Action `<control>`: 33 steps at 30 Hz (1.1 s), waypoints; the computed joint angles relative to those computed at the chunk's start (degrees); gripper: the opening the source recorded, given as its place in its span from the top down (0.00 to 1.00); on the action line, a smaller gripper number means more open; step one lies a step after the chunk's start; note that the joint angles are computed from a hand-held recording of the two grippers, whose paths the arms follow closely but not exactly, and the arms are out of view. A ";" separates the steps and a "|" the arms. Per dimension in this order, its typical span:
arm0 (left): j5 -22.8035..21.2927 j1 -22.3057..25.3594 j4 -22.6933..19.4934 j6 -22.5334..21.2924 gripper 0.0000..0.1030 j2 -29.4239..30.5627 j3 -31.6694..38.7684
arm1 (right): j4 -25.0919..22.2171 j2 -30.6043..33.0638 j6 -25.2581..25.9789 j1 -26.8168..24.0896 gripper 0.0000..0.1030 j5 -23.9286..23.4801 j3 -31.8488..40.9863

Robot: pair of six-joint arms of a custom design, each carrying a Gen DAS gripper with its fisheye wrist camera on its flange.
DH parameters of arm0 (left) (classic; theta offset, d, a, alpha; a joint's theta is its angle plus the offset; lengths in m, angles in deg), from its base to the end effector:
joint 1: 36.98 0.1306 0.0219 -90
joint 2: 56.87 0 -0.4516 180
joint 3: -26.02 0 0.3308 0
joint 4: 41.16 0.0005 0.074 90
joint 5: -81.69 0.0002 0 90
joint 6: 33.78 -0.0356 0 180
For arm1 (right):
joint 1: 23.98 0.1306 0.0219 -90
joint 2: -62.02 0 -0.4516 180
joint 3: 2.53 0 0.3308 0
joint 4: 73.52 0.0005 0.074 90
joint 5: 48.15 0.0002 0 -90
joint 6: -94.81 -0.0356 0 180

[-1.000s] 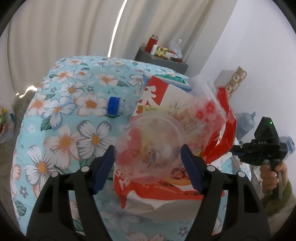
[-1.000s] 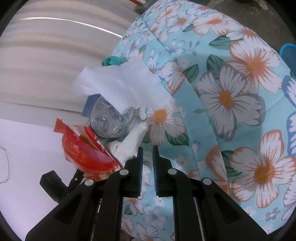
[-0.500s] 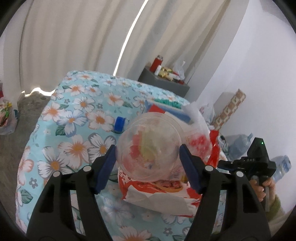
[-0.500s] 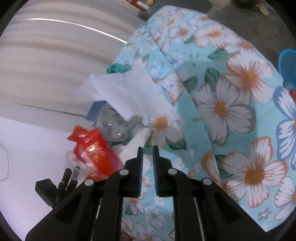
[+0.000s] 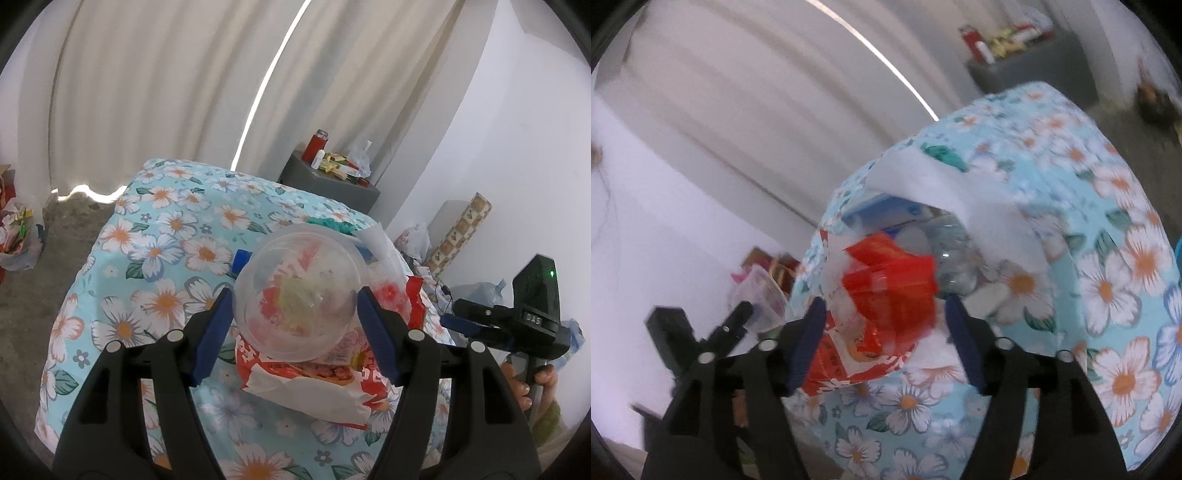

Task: Collect trash
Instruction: 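Lift the clear cup with the left tool while the right tool grasps the red wrapper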

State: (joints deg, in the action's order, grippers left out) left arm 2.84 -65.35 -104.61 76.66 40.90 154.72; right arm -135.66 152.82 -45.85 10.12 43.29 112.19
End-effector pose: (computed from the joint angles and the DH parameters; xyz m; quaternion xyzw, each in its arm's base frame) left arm 0.3999 -0.2243 0.6894 0.1069 0.8673 -0.2753 0.4006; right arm 0.3457 0.2324 0.6483 0.1350 0.8894 0.2859 0.3301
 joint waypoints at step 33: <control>-1.35 -1.97 0.98 -0.57 0.38 -0.51 0.29 | 4.42 -4.29 -7.26 -2.81 0.89 0.75 -6.90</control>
State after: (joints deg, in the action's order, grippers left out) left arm 1.49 -67.32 -103.63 76.09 40.39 155.01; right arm -131.24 148.53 -53.11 7.31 44.03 105.29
